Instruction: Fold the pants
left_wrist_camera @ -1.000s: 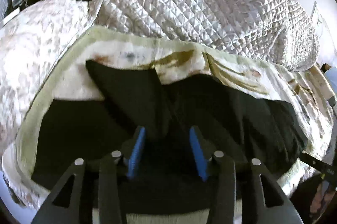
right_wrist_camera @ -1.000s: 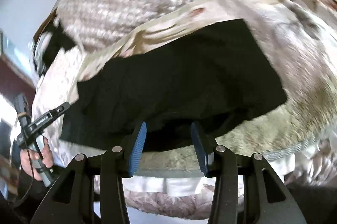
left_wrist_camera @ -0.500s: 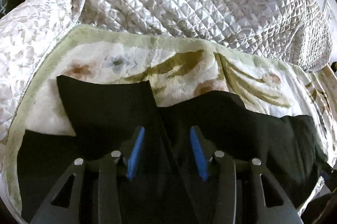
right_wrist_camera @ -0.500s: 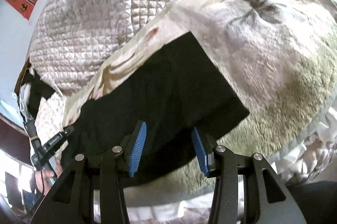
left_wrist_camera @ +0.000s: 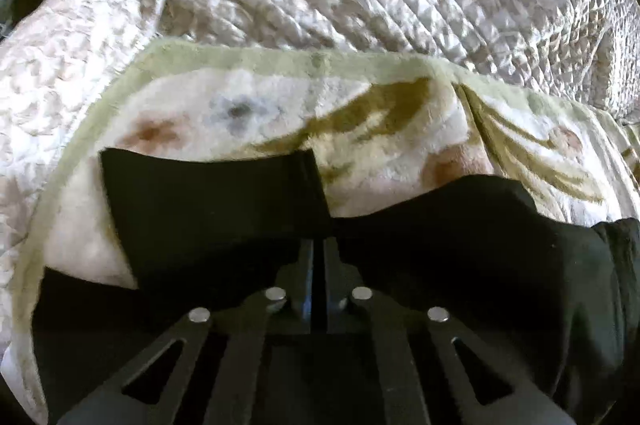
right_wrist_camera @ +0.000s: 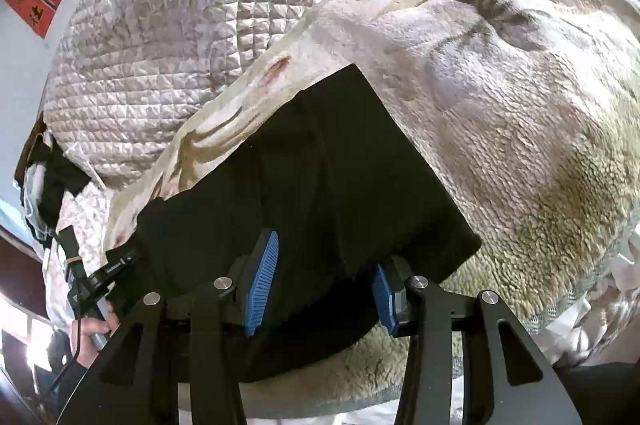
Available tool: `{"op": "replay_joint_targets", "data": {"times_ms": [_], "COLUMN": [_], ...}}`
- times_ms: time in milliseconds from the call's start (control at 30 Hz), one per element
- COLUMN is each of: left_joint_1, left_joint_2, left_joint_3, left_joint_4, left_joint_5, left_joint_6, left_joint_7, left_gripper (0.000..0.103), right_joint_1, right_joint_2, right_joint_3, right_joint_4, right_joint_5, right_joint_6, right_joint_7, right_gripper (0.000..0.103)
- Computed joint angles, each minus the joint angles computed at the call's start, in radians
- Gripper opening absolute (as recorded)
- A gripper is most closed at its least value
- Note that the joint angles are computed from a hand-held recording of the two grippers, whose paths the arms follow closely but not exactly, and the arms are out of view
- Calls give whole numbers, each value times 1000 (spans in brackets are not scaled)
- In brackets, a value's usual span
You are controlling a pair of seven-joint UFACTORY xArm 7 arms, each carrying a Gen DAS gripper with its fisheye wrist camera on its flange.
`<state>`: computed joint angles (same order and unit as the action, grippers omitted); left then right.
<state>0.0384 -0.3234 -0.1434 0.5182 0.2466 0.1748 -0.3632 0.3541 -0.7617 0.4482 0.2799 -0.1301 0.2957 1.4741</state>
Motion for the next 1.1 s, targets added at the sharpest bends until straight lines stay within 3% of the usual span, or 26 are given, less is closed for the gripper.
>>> {"op": "replay_joint_targets", "data": {"times_ms": [67, 167, 300, 400, 533, 600, 667, 767, 900, 1033, 1100], "left_joint_1": [7, 3, 65, 109, 100, 79, 51, 10, -15, -21, -28], "left_joint_2": [-90, -303, -629, -759, -752, -737, -743, -748, -637, -574, -545], "left_joint_3": [9, 54, 93, 149, 270, 326, 385, 418, 381, 343, 341], "left_joint_4": [-53, -176, -346, -427, -459, -457, -464, -475, -461, -438, -423], "left_joint_5": [-16, -75, -143, -172, -246, -292, -347, -418, -481, -490, -490], "left_joint_6": [-26, -37, 56, 138, 171, 181, 171, 126, -2, -58, -77], "left_joint_7": [-23, -28, -48, -18, 72, 119, 161, 195, 183, 168, 164], "left_gripper": [5, 5, 4, 5, 7, 18, 43, 57, 58, 54, 32], "right_joint_1": [-7, -5, 7, 9, 10, 7, 5, 5, -6, -9, -12], "right_joint_2": [-11, -35, -35, -32, -31, -27, -25, -23, -8, -9, -10], "right_joint_3": [6, 6, -4, -5, -4, -1, 3, 0, 8, 10, 13], "right_joint_4": [3, -15, -29, -29, -24, -18, -13, -12, -5, -10, -10], "right_joint_5": [-4, 2, 11, 12, 11, 10, 7, 3, -5, -7, -7], "right_joint_6": [14, 10, -5, -5, 5, 13, 22, 21, 18, 8, 6], "right_joint_7": [6, 26, 31, 31, 31, 33, 35, 34, 37, 47, 54], "right_gripper": [34, 27, 26, 26, 26, 26, 26, 26, 26, 26, 26]}}
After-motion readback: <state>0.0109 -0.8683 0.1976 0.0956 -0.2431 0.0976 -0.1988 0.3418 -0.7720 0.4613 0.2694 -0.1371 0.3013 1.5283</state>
